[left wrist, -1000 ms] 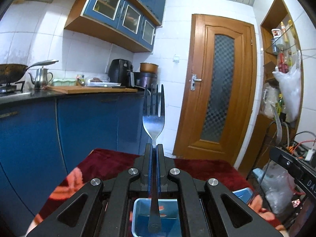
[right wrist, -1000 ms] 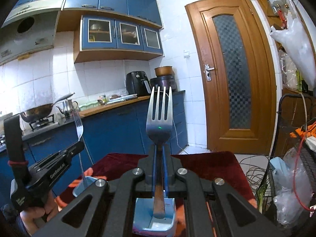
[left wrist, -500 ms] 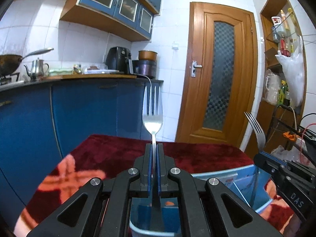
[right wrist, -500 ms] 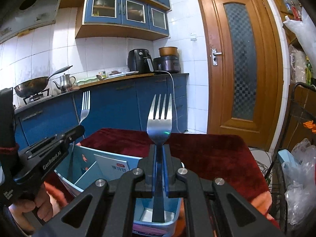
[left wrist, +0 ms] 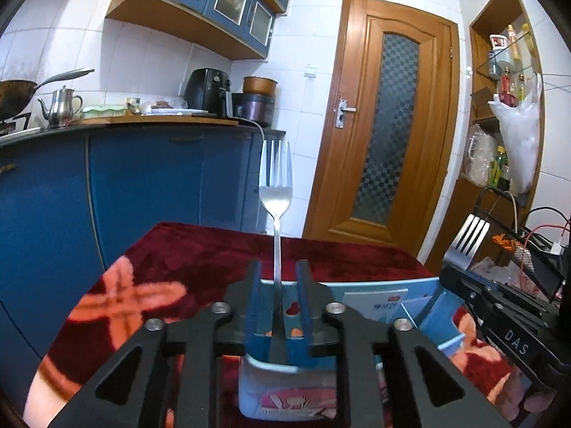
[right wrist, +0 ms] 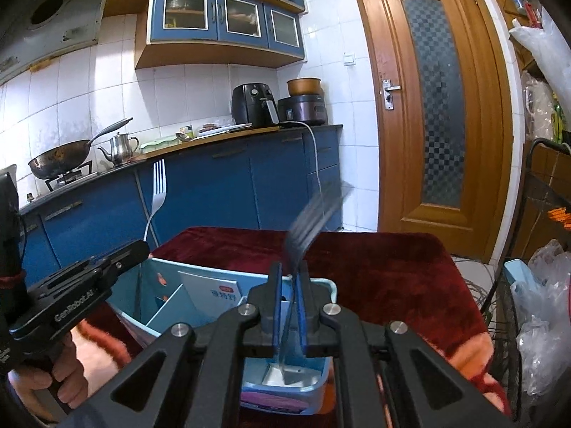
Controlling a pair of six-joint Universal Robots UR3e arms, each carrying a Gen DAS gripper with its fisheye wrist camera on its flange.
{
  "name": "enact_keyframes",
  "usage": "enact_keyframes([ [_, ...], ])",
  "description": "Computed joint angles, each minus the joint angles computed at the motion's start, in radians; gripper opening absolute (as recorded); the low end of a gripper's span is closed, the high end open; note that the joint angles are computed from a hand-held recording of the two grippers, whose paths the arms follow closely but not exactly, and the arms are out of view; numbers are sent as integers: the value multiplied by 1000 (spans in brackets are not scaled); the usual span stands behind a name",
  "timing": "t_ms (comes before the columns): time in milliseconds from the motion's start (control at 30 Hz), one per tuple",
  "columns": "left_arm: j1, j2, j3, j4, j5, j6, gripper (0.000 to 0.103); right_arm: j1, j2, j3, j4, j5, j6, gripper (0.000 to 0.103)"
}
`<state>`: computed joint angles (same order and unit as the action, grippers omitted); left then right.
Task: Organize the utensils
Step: 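Open the left tool to drop its fork into the caddy while the right tool releases its fork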
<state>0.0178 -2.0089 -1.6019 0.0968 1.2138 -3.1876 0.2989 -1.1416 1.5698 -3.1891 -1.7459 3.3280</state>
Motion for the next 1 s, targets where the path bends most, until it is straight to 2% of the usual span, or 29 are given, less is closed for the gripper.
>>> enact_keyframes([
  [33,5,5,-3,-9,-12,2,26,-3,-5,6,-3,6,7,16],
  [100,13,15,-5,-28,-27,10,27,-3,-14,15,-11,8,19,27],
  [167,20,26,-6,-49,-41,14,28,-8,-28,30,-21,14,29,33],
  [333,35,52,-14,-90,-64,21,30,-16,-68,68,-18,21,45,40],
  [467,38,68,-12,-112,-61,28,35,-24,-105,102,-31,16,53,51],
  [800,71,158,-37,-238,-91,41,35,-45,-234,205,-66,29,64,56],
  [900,89,216,-77,-294,-118,75,35,-40,-287,254,-82,30,70,56],
  [1000,95,297,-142,-335,-100,132,35,-30,-336,293,-71,24,75,57],
])
